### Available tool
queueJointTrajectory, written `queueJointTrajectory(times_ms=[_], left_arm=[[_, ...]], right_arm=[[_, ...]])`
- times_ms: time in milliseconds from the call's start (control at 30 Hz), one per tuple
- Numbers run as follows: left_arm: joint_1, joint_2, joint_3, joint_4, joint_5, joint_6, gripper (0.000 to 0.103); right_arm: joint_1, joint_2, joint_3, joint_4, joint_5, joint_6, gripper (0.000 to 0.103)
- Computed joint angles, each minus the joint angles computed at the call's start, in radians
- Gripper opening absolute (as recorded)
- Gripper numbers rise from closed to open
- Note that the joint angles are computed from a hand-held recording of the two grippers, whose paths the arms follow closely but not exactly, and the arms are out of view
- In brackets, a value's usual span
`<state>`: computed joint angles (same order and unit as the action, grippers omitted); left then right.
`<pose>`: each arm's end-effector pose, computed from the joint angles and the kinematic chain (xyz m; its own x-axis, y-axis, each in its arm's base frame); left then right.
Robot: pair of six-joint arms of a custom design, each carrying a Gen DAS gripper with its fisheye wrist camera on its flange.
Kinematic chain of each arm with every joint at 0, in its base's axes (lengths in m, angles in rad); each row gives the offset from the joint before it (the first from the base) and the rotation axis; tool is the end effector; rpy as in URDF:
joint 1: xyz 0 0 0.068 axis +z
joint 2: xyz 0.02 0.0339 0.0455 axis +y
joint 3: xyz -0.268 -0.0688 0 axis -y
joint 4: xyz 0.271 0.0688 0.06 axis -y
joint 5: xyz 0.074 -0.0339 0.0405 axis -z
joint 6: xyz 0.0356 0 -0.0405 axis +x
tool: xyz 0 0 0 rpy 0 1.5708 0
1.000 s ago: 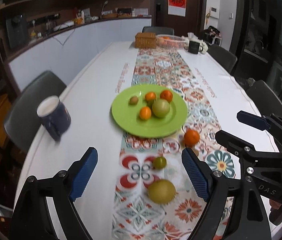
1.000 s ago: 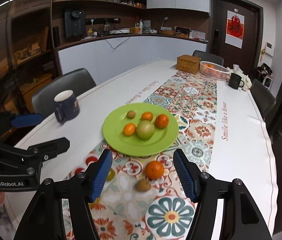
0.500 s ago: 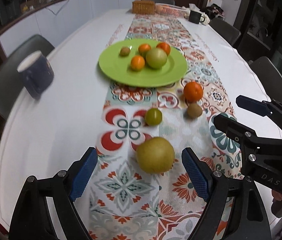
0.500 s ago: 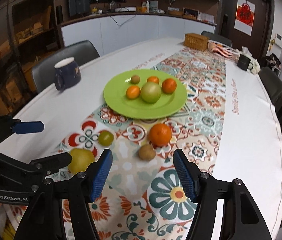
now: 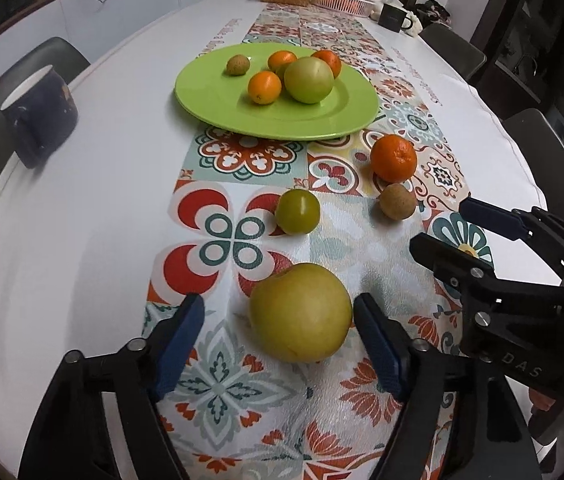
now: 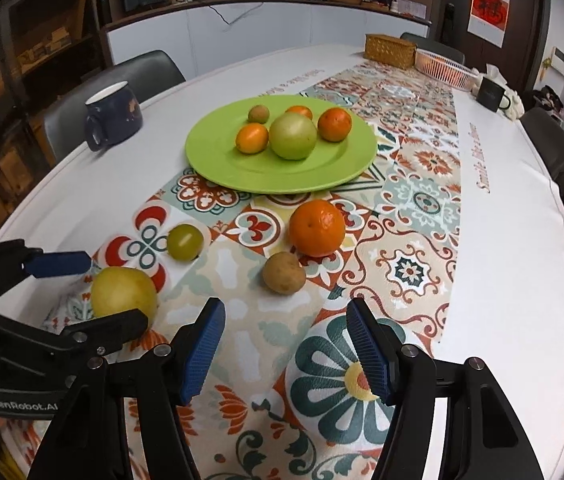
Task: Organize fruits
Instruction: 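Grasp the large pale pomelo with the left tool while the right tool grasps a brown fruit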
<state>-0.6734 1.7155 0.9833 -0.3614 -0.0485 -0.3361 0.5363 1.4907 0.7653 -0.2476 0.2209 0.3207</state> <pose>0.2752 -0.2173 0.1448 -0.8552 0.2609 -0.4478 0.3426 0.9329 -0.1108 0.2639 0.1478 0.1559 -0.7980 -0.1166 -0.5912 -0.1485 0.9889 0.0055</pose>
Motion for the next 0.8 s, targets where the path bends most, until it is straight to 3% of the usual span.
queueJointTrajectory(times_ms=[133,233,633,800], left_arm=[[0.007,0.016,0.005,0.011,0.030,-0.006,0.064],[0.016,0.023,0.001,0.031,0.074,-0.008,0.051],[0.006,0.012,0.028,0.034,-0.019,0.047,0.050],[0.017,0.030,0.061,0.028,-0.034,0.065,0.050]], right_arm=[[-0.010,0.031,0.013,0.011,-0.013,-0.002,0.064],[-0.017,0.046,0.018,0.018,-0.020,-0.002,0.064],[-0.040,0.106,0.058,0.042,-0.031,-0.002,0.063],[-0.057,0.152,0.093,0.046,-0.050,0.002,0.054]])
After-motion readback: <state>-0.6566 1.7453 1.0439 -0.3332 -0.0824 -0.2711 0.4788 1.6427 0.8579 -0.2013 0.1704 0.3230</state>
